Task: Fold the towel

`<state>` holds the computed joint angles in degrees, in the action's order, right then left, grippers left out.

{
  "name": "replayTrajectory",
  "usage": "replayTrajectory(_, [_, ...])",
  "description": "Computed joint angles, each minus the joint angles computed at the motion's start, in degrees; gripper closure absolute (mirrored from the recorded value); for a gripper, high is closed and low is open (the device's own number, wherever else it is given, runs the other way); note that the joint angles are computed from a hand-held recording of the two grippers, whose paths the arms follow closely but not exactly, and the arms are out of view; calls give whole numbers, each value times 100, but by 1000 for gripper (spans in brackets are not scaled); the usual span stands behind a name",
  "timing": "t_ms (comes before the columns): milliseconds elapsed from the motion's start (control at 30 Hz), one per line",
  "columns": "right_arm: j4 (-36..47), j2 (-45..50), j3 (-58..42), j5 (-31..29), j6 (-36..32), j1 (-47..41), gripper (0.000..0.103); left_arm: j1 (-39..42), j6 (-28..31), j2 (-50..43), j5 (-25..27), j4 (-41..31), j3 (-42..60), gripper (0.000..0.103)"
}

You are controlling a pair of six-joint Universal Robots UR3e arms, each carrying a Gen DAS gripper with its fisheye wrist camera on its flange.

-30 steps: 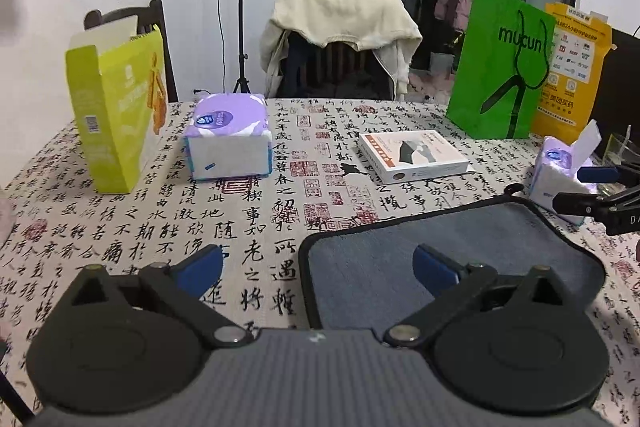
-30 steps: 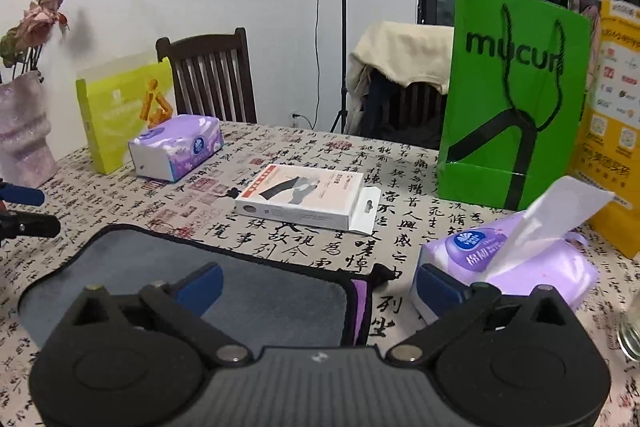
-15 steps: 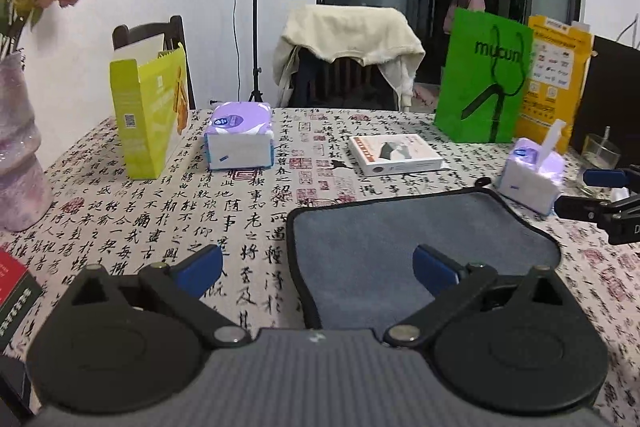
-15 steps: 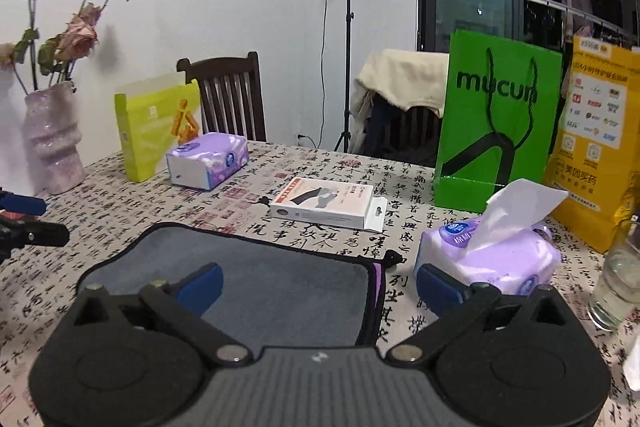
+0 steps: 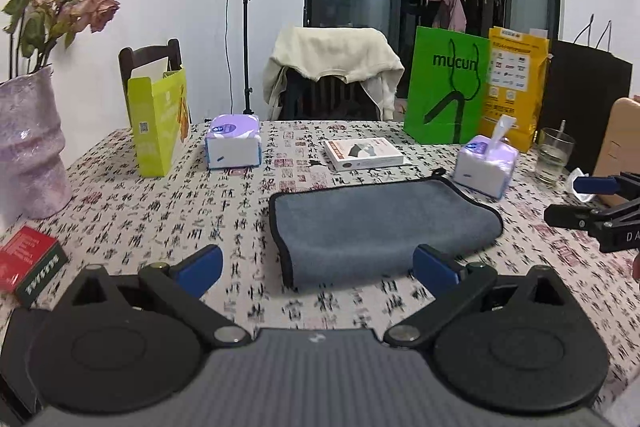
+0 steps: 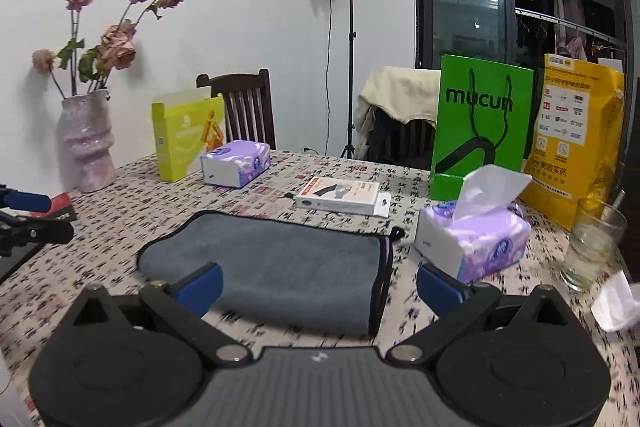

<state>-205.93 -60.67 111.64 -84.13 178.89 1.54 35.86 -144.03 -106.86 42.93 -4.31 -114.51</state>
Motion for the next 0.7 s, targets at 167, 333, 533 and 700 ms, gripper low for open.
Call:
replayTrajectory(167, [-663, -385, 961, -215, 121, 216, 0, 608, 493, 840, -441, -118, -1085, 0])
replayTrajectory(333, [-1393, -717, 1884, -460, 261, 496, 0, 1393, 1291, 1864, -966, -592, -2211, 0])
replayTrajectory(533, [-2181, -817, 2671, -969, 393, 1081, 0, 2610, 3383, 3859, -1660, -3424, -3216, 0])
replayTrajectory(700, [-2728, -651, 3010, -1683, 529, 1840, 0, 3895, 6332, 5895, -1848, -8241, -3087, 0])
